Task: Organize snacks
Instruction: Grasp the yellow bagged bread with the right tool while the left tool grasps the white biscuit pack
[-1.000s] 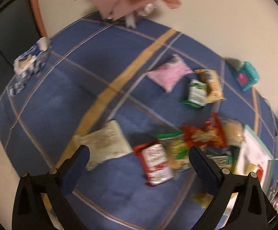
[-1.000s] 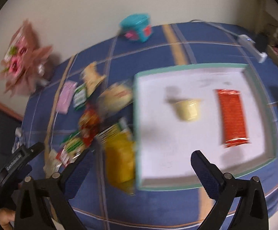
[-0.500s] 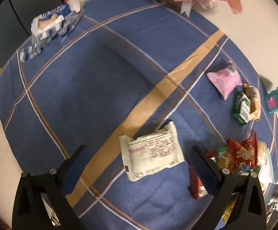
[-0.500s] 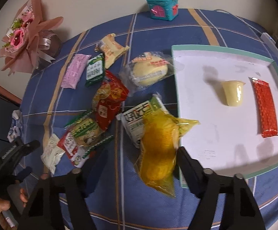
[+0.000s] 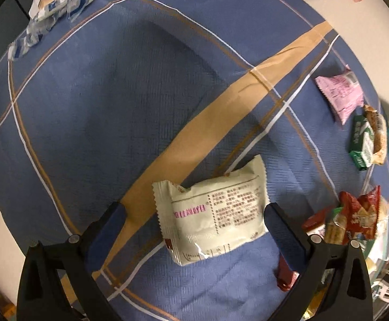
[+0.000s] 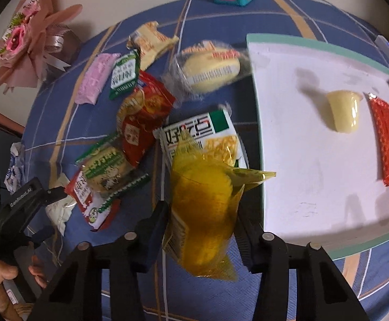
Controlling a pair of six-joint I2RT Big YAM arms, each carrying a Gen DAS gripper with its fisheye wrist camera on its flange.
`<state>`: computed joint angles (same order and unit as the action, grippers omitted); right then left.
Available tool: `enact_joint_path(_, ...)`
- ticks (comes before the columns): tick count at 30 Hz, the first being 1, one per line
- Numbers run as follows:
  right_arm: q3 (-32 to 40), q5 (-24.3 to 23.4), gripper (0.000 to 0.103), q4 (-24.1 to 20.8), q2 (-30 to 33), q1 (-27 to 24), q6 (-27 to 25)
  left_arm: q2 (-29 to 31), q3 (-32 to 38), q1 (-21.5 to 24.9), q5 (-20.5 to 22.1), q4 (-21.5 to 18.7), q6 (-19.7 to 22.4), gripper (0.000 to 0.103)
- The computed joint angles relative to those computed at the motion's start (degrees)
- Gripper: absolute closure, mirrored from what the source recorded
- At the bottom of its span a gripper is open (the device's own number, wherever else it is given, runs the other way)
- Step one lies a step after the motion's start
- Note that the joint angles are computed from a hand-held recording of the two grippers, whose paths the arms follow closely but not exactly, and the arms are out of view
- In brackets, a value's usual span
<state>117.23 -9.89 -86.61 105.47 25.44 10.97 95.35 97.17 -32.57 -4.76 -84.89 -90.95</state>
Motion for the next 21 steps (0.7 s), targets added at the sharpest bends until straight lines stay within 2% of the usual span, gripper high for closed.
enact_joint_path(4, -0.73, 1.53, 0.053, -0.75, 0.44, 0.55, -1.24, 1.85, 2.11, 0.0, -1.04, -2.05, 1.05, 0.0)
enact_joint_path(8, -1.43, 5.14, 0.054, -0.57, 0.31, 1.78, -3.31, 5.17, 6.15, 0.37, -2.06, -5.1, 3.63, 0.001)
enact_joint_path(11, -1.49, 5.68, 0.056, -0.7, 0.18, 2.02, -3.62, 7.28, 9.54, 0.0, -4.05, -6.51, 4.8, 0.015)
enact_joint_path(13, -1.54, 4.83, 0.057, -0.73, 0.03, 1.83, -3.62, 8.11, 11.6, -0.23, -5.81, -7.35, 5.27, 0.035)
enact_joint_path(21, 1.48, 2.27, 0.061, -1.46, 0.44, 1.6, -3.23, 6.33, 11.11, -0.38, -6.85, -6.11, 4.25, 0.052)
